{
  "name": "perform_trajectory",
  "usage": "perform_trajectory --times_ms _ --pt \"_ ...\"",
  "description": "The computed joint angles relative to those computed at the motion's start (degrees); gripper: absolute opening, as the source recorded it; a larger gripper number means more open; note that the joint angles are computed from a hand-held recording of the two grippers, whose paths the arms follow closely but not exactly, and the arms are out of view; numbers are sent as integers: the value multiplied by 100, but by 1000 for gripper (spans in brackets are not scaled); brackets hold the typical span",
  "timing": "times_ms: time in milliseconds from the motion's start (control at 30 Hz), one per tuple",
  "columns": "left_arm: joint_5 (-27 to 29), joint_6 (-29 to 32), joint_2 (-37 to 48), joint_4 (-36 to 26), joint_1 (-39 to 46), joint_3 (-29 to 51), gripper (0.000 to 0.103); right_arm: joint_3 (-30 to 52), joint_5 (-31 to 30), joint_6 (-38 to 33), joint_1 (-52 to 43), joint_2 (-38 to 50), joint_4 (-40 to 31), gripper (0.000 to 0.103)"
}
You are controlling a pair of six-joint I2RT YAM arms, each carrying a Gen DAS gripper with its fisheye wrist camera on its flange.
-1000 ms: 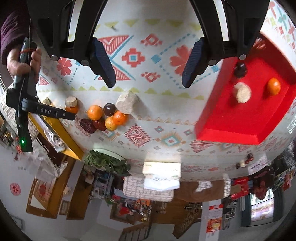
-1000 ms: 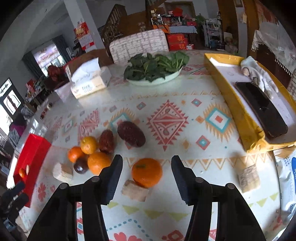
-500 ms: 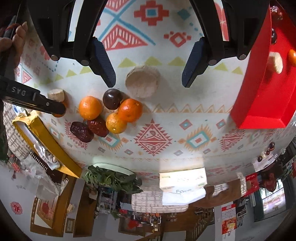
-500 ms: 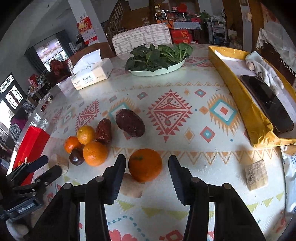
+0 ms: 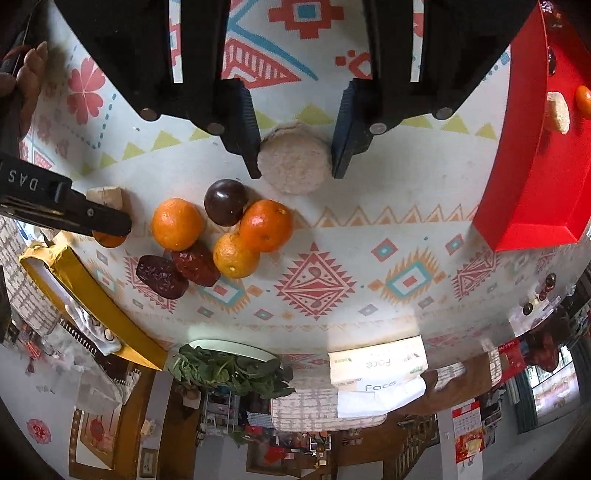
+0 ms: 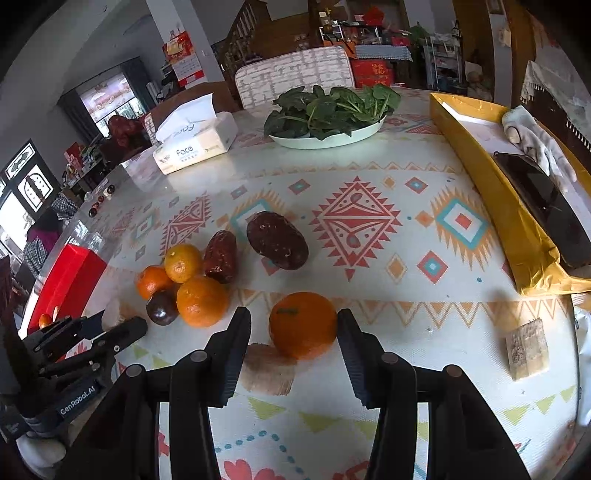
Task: Organize fruits
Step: 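Grasp a round beige cake with the left tool while the right tool grasps an orange, then lower the cake and orange into the red tray and open both tools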
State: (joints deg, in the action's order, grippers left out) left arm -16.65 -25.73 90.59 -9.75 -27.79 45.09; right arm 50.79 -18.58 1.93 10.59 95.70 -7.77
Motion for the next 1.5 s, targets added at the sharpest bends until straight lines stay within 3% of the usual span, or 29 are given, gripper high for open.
perform_trajectory --times_ms 67,133,367,533,733,933,1100,1300,1500 --pt "82 -42 -111 41 27 -88 36 -16 -33 21 -22 -5 20 51" --pt "56 -129 -319 54 6 -221 36 -49 -14 30 -45 -46 51 41" --pt "85 -535 -1690 -54 67 -1047 36 -173 -35 134 -110 -118 198 39" --pt "204 -677 -3155 -591 437 -1628 36 -379 277 162 52 -298 442 39" --pt "489 -341 -5005 -1684 1398 -2005 36 -719 832 227 498 -851 548 39" --pt "1507 365 -6082 -2338 3167 -2203 36 -815 899 459 1134 -1454 269 39" --pt "2342 954 -6360 -2506 4594 -2404 36 -518 551 698 1846 -1589 -22 39" --pt "3273 1727 -6266 -2484 6042 -2610 36 280 131 965 2977 -966 -238 39" --pt "3528 2208 -5822 -2094 6713 -2662 36 1371 632 1005 4065 51 -462 39"
